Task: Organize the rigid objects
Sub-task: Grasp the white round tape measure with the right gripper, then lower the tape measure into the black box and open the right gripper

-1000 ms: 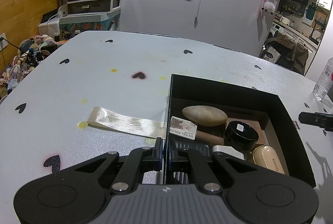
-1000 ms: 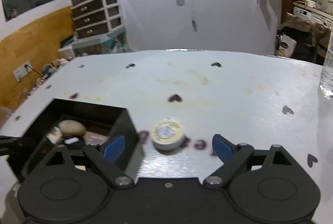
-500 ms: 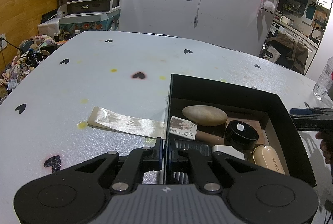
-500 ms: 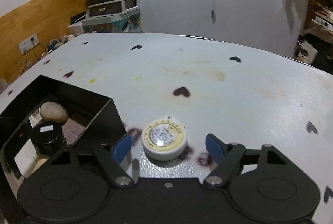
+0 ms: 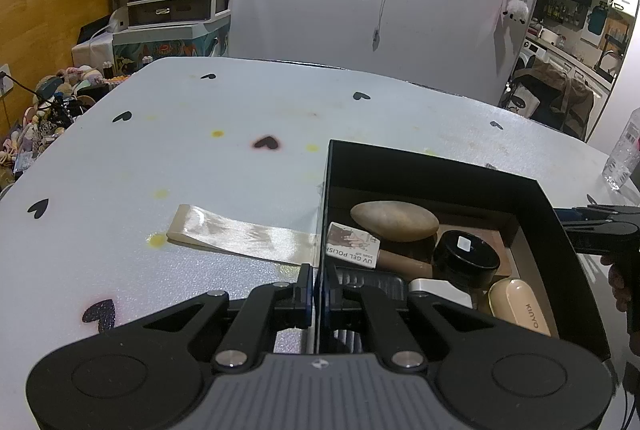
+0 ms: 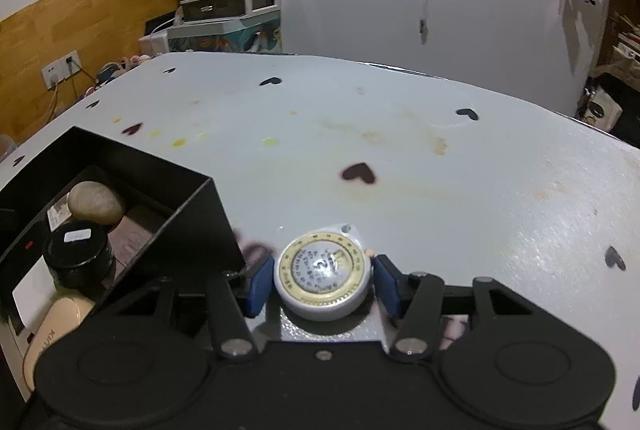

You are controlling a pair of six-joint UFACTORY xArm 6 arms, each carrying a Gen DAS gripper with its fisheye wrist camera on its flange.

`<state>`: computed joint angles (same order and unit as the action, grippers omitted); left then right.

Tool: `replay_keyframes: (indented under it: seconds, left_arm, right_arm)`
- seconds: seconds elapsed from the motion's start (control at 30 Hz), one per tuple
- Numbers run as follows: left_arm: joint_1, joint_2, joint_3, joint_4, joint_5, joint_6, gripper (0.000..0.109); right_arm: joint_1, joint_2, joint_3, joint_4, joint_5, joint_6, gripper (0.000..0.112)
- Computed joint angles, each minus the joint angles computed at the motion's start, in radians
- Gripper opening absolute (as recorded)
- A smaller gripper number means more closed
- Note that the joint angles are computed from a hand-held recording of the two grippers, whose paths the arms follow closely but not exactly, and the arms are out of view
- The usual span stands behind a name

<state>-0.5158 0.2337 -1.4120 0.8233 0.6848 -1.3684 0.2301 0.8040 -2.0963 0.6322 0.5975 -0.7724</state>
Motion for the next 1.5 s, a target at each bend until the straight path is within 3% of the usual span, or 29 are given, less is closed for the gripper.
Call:
replay_keyframes:
  seconds: [0.1, 0.27, 0.37, 0.5, 0.63, 0.8, 1.23, 1.5]
  left_arm:
    - [0.0, 0.0, 0.0, 0.0, 0.0, 0.0, 0.004]
    - [0.0, 0.0, -0.001, 0.0, 0.001, 0.0, 0.004]
    - [0.0, 0.001, -0.001, 0.0, 0.001, 0.0, 0.004]
    - [0.0, 0.003, -0.002, 0.001, 0.0, -0.001, 0.004]
    - [0.001, 0.002, 0.0, 0.001, -0.002, -0.001, 0.004]
    - [0.0, 0.003, -0.002, 0.001, 0.0, 0.0, 0.004]
    - [0.002, 0.004, -0.001, 0.002, -0.003, -0.003, 0.004]
    - [0.002, 0.003, 0.0, 0.003, -0.004, -0.005, 0.004]
  right_arm:
    - [-0.006, -0.05, 0.059, 0.056, -0.03, -0.011, 0.055]
    - [-0.017, -0.178, 0.174, 0.262, -0.02, -0.14, 0.055]
    - [-0.02, -0.253, 0.231, 0.388, 0.041, -0.24, 0.055]
    - [-0.025, -0.324, 0.279, 0.467, 0.197, -0.315, 0.055]
    - [-0.008, -0.334, 0.279, 0.43, 0.342, -0.298, 0.055]
    - [0.028, -0.314, 0.259, 0.317, 0.433, -0.203, 0.055]
    - [0.057, -0.308, 0.248, 0.177, 0.442, -0.083, 0.058]
    - [0.061, -0.316, 0.262, 0.16, 0.419, -0.074, 0.062]
